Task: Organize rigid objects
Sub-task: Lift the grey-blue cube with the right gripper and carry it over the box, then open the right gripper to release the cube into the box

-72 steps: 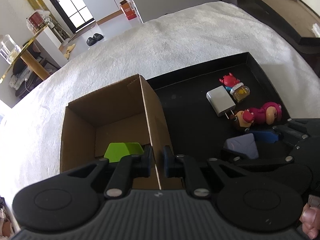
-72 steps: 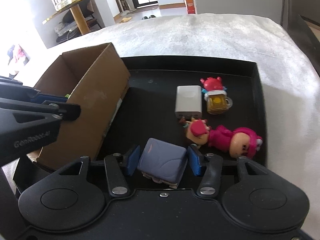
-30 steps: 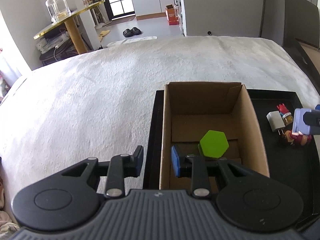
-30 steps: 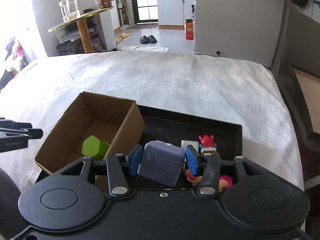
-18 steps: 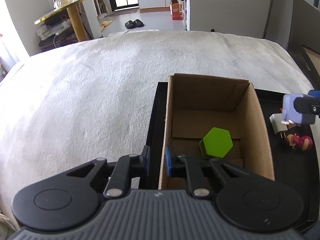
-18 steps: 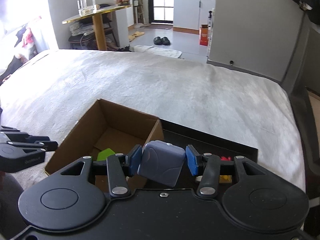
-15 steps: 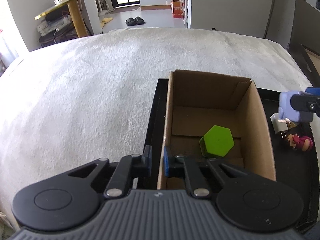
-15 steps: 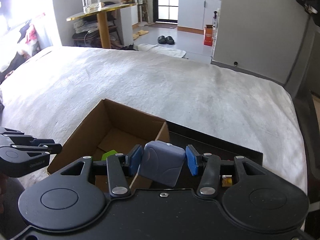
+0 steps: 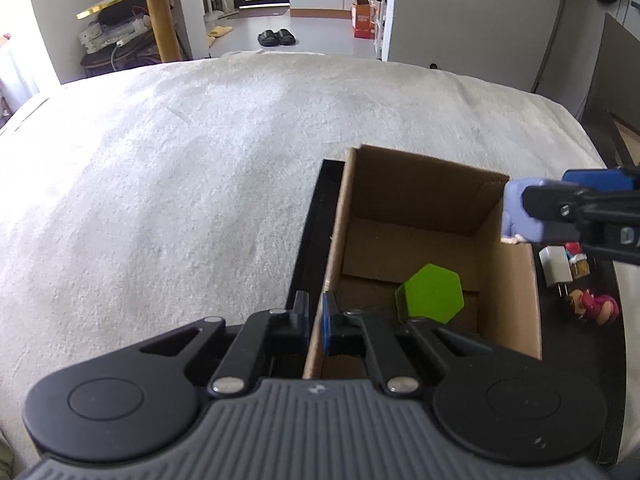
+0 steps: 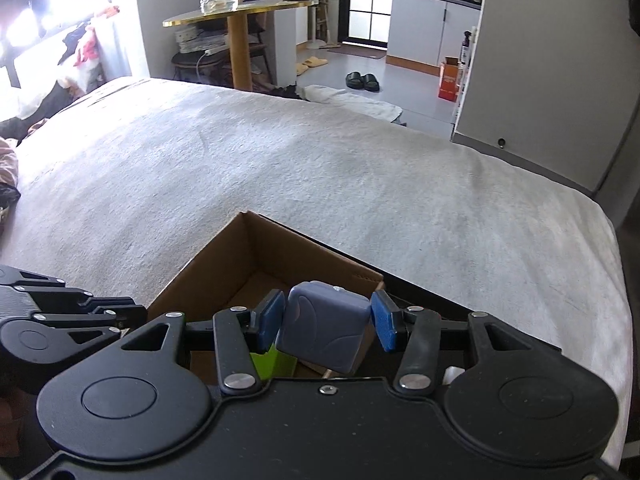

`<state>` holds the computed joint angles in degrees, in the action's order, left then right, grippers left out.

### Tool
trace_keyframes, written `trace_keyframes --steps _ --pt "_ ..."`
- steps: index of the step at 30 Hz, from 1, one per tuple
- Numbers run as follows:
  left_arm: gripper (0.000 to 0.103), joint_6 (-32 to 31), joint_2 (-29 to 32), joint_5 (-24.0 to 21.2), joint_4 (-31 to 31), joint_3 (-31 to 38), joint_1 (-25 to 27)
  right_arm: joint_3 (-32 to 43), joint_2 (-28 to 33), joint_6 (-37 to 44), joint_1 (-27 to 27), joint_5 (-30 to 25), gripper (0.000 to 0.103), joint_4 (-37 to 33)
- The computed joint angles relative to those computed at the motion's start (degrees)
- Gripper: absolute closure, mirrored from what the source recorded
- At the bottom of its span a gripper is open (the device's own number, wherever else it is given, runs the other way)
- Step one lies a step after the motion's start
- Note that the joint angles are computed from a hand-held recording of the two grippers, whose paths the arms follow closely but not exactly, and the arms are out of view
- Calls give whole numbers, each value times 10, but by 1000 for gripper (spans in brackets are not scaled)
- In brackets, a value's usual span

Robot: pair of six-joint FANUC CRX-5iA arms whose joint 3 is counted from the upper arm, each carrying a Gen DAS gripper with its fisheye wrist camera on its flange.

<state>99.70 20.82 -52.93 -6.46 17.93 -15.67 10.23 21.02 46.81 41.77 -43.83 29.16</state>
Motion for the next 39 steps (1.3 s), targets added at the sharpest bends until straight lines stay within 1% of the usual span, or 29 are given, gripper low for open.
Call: trace_keyframes --steps 6,10,13,18,23,27,29,33,35,36,39 --pt "97 11 3 -12 -8 6 4 30 20 38 1 -5 56 -21" --pt "97 17 6 -19 -8 4 3 57 36 70 3 -27 55 -39" --pt "97 20 6 -19 -12 3 3 44 34 53 9 -22 54 -6" --pt "97 23 8 -21 -20 7 1 37 32 52 14 -32 53 9" --pt "97 27 6 -24 -29 11 -2 26 22 54 15 -36 53 5" --pt "97 29 3 -26 -38 13 -8 8 10 40 14 -29 52 11" --pt "97 30 1 -28 -43 15 -13 -6 1 26 13 -21 48 19" --pt "96 33 0 -35 -65 24 -27 -37 -19 -3 10 -5 44 35" --pt "93 32 1 -39 -75 31 -34 -58 -32 -25 8 5 39 47" --pt "93 29 2 -42 -76 35 -37 -67 -38 -33 6 9 38 51" --pt "88 28 11 -62 -94 57 -51 -94 -55 -59 2 21 36 58"
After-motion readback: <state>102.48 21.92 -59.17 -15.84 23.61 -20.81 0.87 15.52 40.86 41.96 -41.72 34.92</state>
